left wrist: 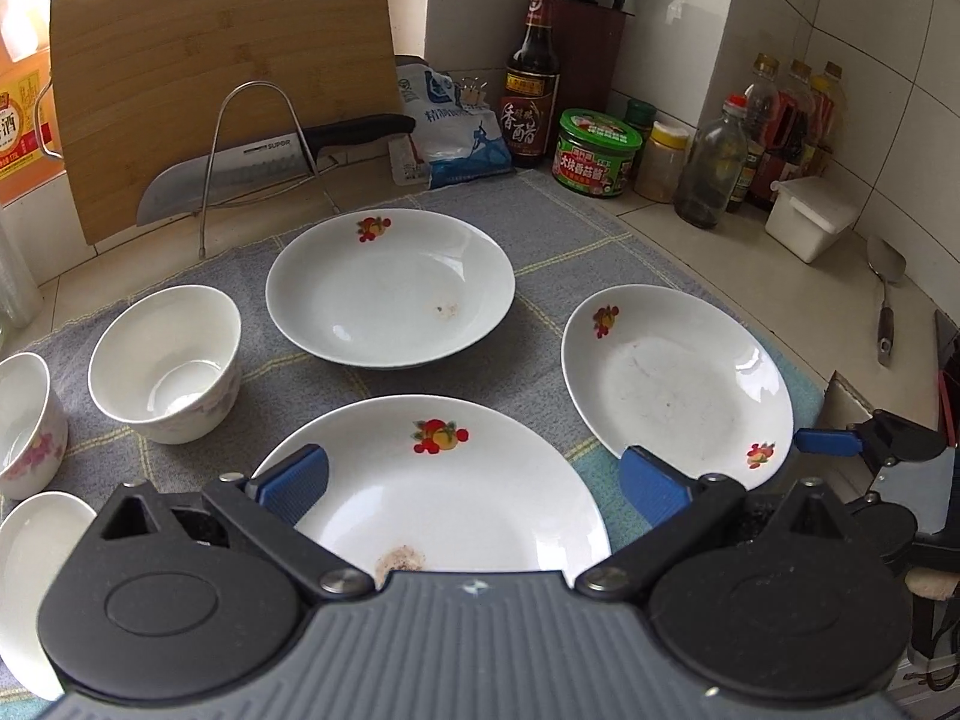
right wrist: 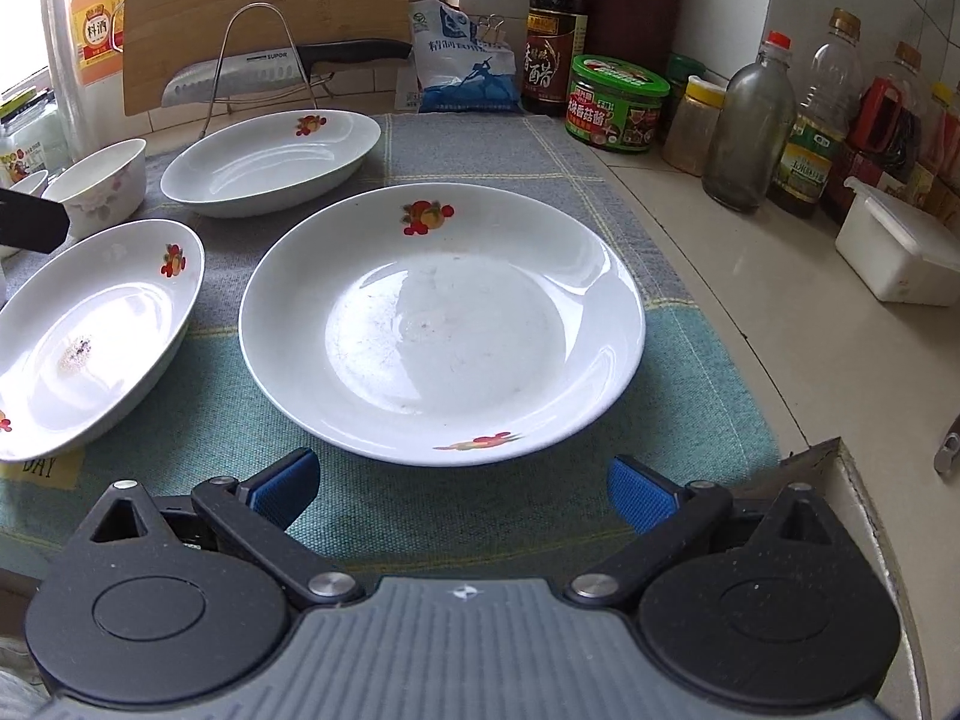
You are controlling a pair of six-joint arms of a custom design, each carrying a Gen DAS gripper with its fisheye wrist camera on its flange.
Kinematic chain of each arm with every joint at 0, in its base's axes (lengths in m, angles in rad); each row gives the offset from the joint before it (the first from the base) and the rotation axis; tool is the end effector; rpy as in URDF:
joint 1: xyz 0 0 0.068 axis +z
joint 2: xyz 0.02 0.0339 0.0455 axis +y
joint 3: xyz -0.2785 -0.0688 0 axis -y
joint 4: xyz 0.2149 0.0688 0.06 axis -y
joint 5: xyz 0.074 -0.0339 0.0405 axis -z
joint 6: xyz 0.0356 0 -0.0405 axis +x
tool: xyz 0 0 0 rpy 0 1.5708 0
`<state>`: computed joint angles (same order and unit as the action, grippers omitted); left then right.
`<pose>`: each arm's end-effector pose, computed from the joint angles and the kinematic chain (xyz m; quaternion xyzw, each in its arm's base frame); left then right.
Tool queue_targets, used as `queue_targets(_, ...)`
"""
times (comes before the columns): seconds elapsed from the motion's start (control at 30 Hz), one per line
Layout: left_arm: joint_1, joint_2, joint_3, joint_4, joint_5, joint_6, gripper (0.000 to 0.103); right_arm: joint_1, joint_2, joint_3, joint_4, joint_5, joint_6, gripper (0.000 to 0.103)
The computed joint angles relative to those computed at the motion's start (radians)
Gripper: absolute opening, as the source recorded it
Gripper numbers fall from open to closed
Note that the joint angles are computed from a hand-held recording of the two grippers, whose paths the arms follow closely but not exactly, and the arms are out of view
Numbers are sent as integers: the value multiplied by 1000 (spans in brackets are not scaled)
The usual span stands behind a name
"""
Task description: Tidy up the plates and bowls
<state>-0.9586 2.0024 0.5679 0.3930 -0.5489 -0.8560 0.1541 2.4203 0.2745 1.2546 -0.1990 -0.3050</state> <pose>0.1749 -0.2167 0.0716 -0.0232 0.9315 -0.0373 0.3611 0.2272 0.0424 -0.0003 -0.2457 0.9060 0.0684 0.3378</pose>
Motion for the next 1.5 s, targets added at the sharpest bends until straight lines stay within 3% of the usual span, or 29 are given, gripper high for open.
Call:
queue_targets(0.3, 101, 103, 219, -71, 105, 164, 102, -102, 8, 157, -225, -196, -227, 103)
queue_targets(0.67, 192, 287, 541, -157, 263, 373, 100, -218, 59, 252, -311, -398, -438, 103)
queue_targets(1.0, 263, 459, 815, -347, 417, 491, 76, -243, 63, 311, -400, -449, -506, 103)
queue_targets(1.33, 299, 511, 915, -432, 515, 560, 75, -241, 52, 333, -449, -450, -512, 103)
queue_targets(1.5, 306, 531, 951, -462, 531, 574, 69, -239, 46, 332, -456, -445, -509, 103)
